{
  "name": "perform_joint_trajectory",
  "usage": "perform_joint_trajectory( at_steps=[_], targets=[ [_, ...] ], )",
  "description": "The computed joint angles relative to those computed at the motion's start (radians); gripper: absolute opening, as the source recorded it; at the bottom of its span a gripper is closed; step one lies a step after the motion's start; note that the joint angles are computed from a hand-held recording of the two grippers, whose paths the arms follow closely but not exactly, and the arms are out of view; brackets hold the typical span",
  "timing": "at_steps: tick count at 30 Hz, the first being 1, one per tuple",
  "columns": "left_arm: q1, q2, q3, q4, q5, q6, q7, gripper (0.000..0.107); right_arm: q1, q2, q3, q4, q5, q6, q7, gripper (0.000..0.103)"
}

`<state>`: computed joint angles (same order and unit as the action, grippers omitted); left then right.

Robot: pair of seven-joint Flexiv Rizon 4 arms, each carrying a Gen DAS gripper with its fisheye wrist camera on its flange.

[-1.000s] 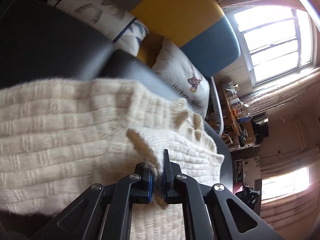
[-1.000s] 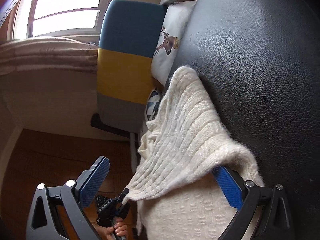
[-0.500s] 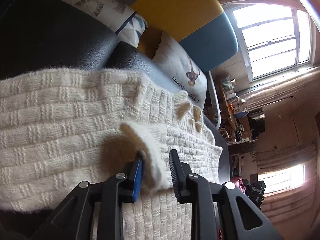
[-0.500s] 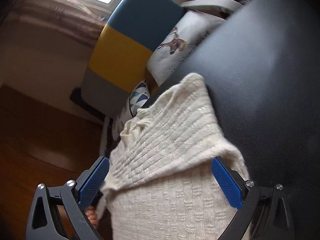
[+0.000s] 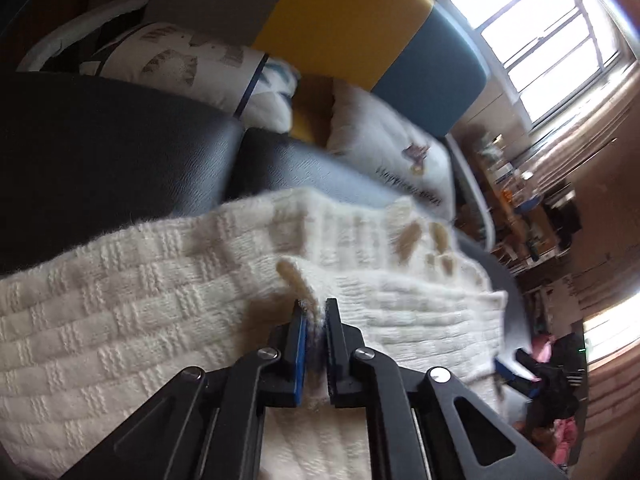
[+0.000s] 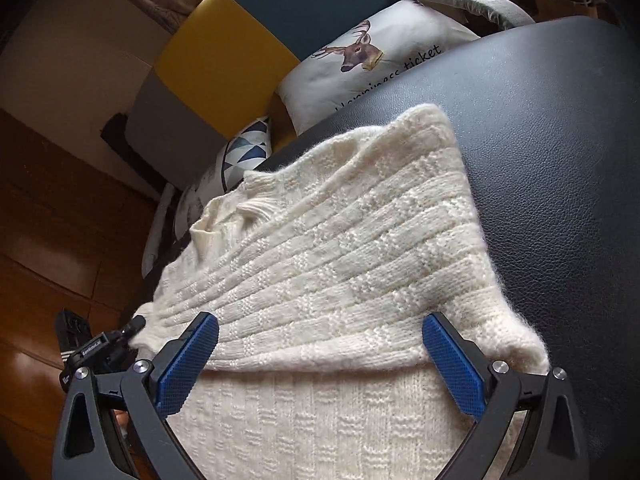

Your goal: Fold clothes

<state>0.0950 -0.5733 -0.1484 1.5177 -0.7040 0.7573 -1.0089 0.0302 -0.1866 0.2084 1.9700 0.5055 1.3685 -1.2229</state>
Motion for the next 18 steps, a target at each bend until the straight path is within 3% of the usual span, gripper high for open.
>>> perform_joint_trajectory(
  at_steps=[3,5,9,12,15,18],
  targets=[
    [-0.004,0.002,0.008,0.018,0.002,0.032,-0.023,0.013,0.004,-0.001,0.001,0.009,-0.015,0.009,-0.013,0.103],
    [-0.016,0.030,0.018,0.053,0.003,0.115,-0.032,0.014,-0.011,0.003,0.014,0.001,0.006,-0.012,-0.055,0.103],
    [0.003,0.098,-0.044,0.138,-0.111,0.263,0.085,0.016,-0.019,0.031,0.002,-0.002,0.027,0.009,-0.119,0.103],
    [0.003,0.122,-0.080,0.156,-0.190,0.247,0.201,0.019,-0.031,0.033,-0.003,-0.036,0.042,0.001,-0.220,0.103],
    [-0.052,0.119,-0.048,0.142,-0.113,0.239,0.240,0.019,-0.016,0.008,-0.034,-0.067,-0.037,-0.014,-0.224,0.103],
    [-0.101,0.084,-0.009,0.107,0.004,0.218,0.189,0.019,-0.040,-0.052,-0.029,-0.150,-0.034,-0.066,-0.244,0.103]
  ],
)
